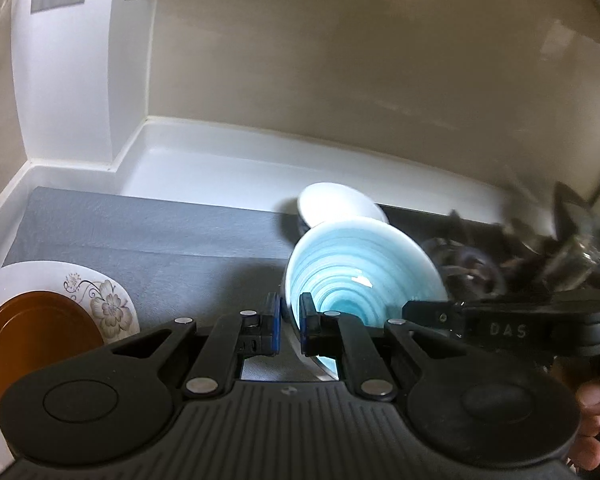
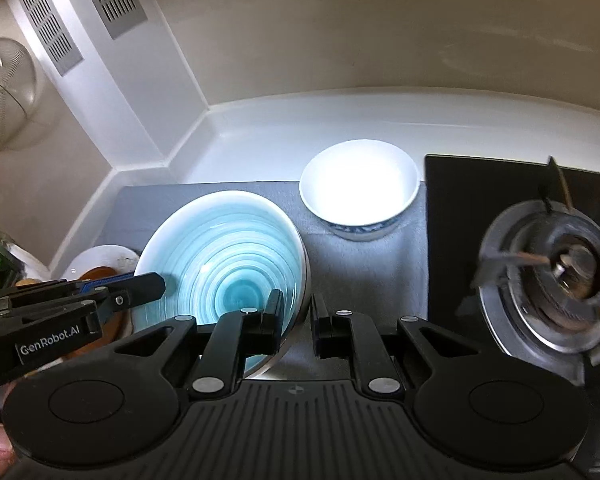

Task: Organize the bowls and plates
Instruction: 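Lower the light blue bowl into the cream bowls while right gripper holds them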

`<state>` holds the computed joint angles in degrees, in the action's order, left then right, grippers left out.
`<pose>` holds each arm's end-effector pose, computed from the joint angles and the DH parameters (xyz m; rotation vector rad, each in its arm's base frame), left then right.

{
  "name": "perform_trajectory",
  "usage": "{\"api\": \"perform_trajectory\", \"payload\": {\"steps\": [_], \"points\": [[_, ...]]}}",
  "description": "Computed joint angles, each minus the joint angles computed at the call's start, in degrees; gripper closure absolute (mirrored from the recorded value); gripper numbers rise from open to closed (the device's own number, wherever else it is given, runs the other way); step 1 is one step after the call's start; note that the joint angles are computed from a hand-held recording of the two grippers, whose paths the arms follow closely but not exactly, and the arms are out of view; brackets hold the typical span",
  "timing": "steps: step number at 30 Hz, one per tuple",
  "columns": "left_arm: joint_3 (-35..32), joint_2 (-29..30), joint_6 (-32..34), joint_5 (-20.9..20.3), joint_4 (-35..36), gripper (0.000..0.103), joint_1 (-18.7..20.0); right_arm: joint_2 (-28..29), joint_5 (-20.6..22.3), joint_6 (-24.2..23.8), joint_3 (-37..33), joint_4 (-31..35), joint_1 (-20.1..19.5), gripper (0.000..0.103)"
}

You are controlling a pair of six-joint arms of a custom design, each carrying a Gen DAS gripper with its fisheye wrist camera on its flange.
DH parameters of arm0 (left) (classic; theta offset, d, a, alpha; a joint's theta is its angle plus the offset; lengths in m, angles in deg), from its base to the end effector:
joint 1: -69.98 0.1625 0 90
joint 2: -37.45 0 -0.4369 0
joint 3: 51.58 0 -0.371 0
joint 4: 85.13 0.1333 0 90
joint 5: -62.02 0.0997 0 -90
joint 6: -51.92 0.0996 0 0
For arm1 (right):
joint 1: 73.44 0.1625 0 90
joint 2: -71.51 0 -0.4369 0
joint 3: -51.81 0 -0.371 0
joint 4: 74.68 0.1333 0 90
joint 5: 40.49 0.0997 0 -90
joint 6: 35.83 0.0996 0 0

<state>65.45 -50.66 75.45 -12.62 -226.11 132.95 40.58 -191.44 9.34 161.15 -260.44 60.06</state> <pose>-0.0703 -0.4891 0.3682 1.1428 2.5942 -0.5638 0.4183 -0.3736 0.0072 -0.2399 -2.2954 1.1962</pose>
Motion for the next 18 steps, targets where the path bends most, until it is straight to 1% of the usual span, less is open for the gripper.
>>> {"api": "perform_trajectory", "payload": {"steps": [3, 5, 10, 14, 18], "points": [[0.94, -2.23, -0.1, -0.98, 2.07, 0.094, -0.01, -0.56, -0.13, 5.58, 0.72, 5.04, 1.75, 0.088], [1.64, -3.61, -0.35, -1.03, 3.88, 0.094, 0.19, -0.44, 0.11, 8.13, 1.0, 6.87, 2.6, 0.088], [3.55, -5.7, -1.18, 0.26, 7.63, 0.094, 0.61, -0.32, 2.04, 15.47, 1.87, 12.8, 3.67, 0.088], [4.7, -6.07, -1.13, 1.46, 8.51, 0.094, 1.13, 0.51, 3.64, 18.03, 1.59, 15.72, 3.56, 0.088], [5.32, -6.13, -1.4, 2.42, 9.09, 0.094, 1.59, 0.77, 4.96, 19.1, 0.77, 18.93, 2.96, 0.088]]}}
